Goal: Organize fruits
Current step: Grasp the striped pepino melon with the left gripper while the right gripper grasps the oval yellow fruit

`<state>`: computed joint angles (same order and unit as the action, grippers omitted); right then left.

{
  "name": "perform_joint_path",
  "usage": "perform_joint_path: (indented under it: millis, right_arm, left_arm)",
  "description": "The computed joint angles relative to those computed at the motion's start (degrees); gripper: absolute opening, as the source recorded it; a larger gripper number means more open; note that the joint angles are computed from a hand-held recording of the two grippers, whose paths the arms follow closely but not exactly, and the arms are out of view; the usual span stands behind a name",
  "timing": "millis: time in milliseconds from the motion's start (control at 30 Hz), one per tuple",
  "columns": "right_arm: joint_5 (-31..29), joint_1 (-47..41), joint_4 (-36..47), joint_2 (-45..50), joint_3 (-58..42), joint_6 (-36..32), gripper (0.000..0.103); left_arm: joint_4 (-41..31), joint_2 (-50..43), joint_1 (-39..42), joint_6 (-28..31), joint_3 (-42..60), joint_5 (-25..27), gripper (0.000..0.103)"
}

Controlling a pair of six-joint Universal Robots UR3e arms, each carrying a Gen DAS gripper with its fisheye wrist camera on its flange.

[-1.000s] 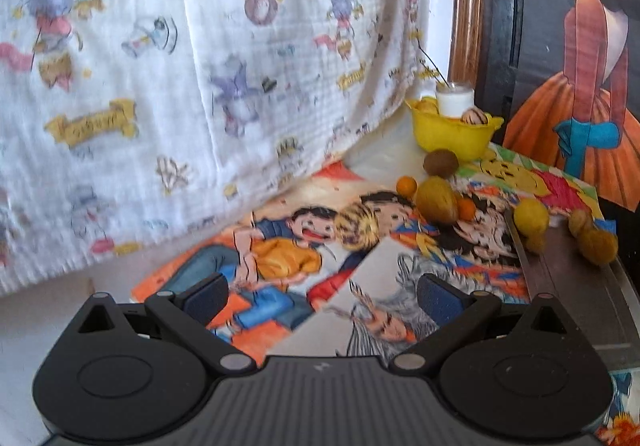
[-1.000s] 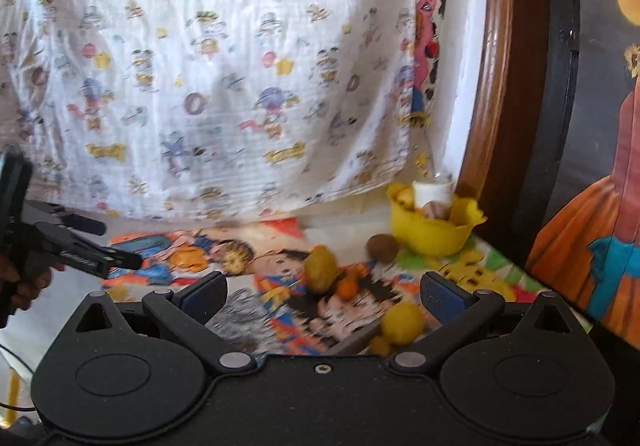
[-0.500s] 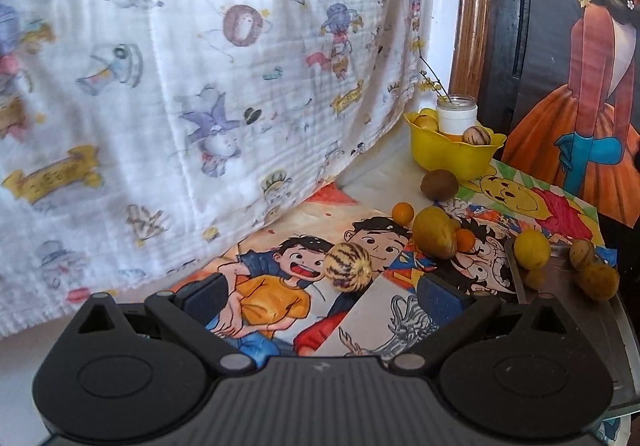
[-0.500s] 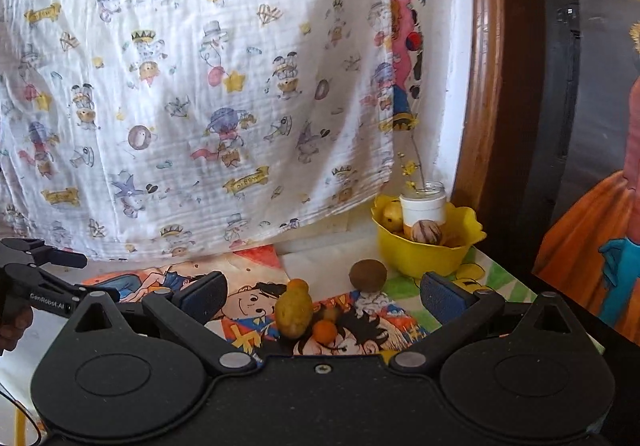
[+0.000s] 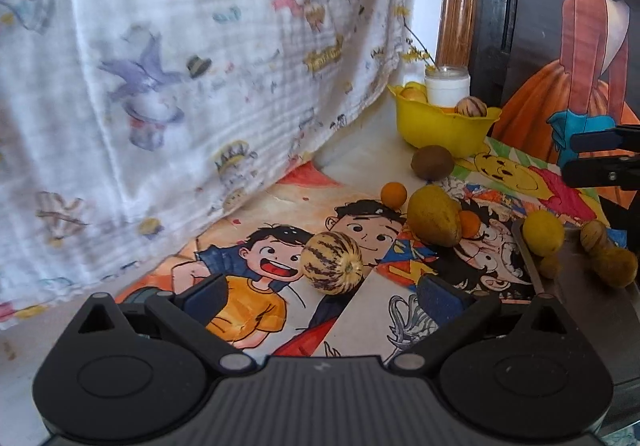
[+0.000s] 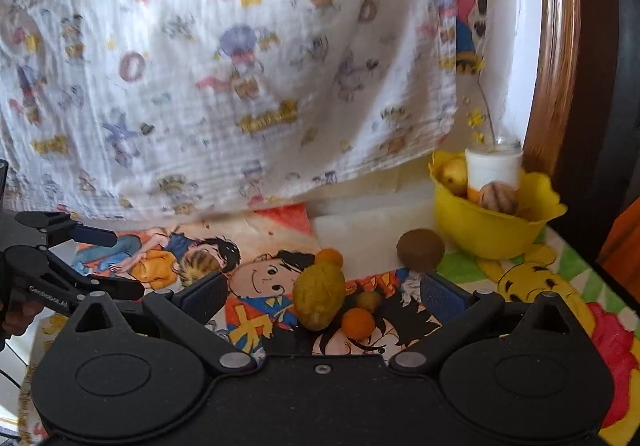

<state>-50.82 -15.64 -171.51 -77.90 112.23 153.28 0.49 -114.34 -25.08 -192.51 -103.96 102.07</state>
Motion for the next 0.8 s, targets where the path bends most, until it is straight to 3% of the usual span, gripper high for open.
perform_joint_path:
  millis: [233,567,800]
  right_arm:
    - [-0.9,2.0,0.2,9.9,-7.7,0.6,0.100]
    - [0.2,6.1,3.7,19.7,-18.9,1.6,0.085]
    - [-1.8,8.3,6.3,24.0,-24.0,3.1,0.078]
  left_arm:
    - [-1.1,-5.2,1.4,1.0,4.8,-1.3,0.103]
    - [-0.1,-10.5,2.1,2.8,9.1,-2.9,0.102]
    - [0.6,-12.1,2.4,2.9,10.5,-3.5,0.095]
